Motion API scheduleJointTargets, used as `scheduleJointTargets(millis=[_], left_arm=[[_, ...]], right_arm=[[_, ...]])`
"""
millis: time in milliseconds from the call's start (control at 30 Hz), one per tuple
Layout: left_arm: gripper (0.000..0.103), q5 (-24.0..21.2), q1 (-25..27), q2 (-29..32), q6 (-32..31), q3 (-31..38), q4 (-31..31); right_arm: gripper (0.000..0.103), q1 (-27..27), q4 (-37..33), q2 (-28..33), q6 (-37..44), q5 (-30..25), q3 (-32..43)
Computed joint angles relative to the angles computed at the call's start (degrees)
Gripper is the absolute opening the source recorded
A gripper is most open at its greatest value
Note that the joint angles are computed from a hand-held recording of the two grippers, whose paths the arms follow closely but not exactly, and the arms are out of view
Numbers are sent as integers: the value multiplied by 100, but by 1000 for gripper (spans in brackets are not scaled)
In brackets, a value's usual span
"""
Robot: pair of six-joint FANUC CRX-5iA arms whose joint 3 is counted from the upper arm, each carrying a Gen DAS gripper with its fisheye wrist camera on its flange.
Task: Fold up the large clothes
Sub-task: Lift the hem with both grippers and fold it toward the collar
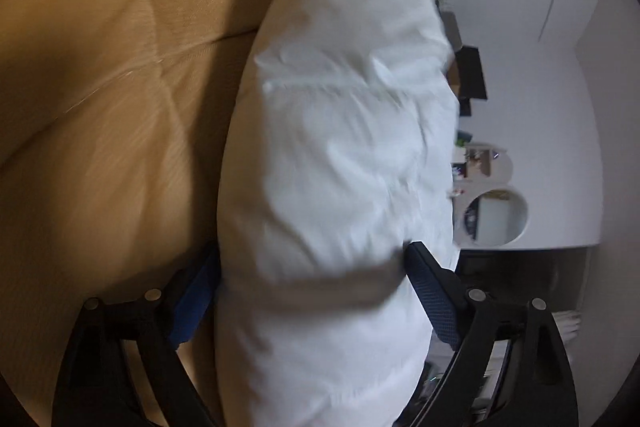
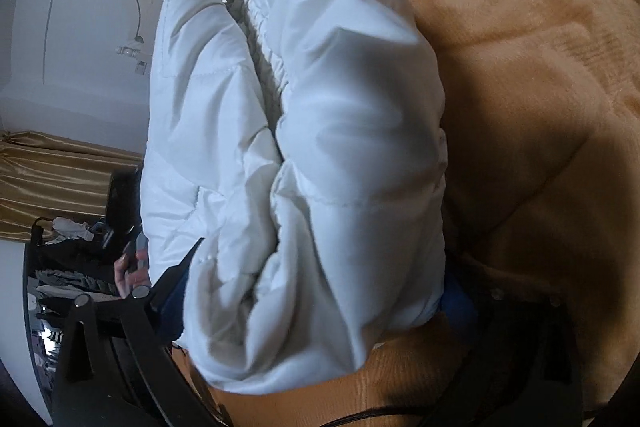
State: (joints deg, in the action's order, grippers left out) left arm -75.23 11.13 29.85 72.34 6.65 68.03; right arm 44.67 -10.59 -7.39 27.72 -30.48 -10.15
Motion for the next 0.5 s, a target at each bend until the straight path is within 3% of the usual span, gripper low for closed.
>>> scheduleJointTargets(millis=[100, 200, 233, 267, 367, 433, 500], left_arm=[[94, 14, -137, 331, -143, -27, 769], [98, 57, -291, 519, -398, 364, 436], [97, 205, -367, 482, -485, 530, 97], [97, 351, -421, 413, -542, 589, -91], [93, 440, -501, 261, -1107, 304, 454], [91, 377, -511, 193, -1428, -7, 1139], [87, 332, -452, 170, -1414, -23, 1299]], right_arm=[[103, -226, -597, 79, 636, -132, 183], [103, -423, -1014, 189, 1098, -132, 331], [98, -454, -1087, 229, 1193, -56, 348], [84, -500, -1234, 215, 1325, 0, 351], [56, -535, -1504, -54, 1422, 197, 212], [49, -354, -985, -170, 1033, 314, 163], [46, -177, -547, -177, 825, 399, 243]])
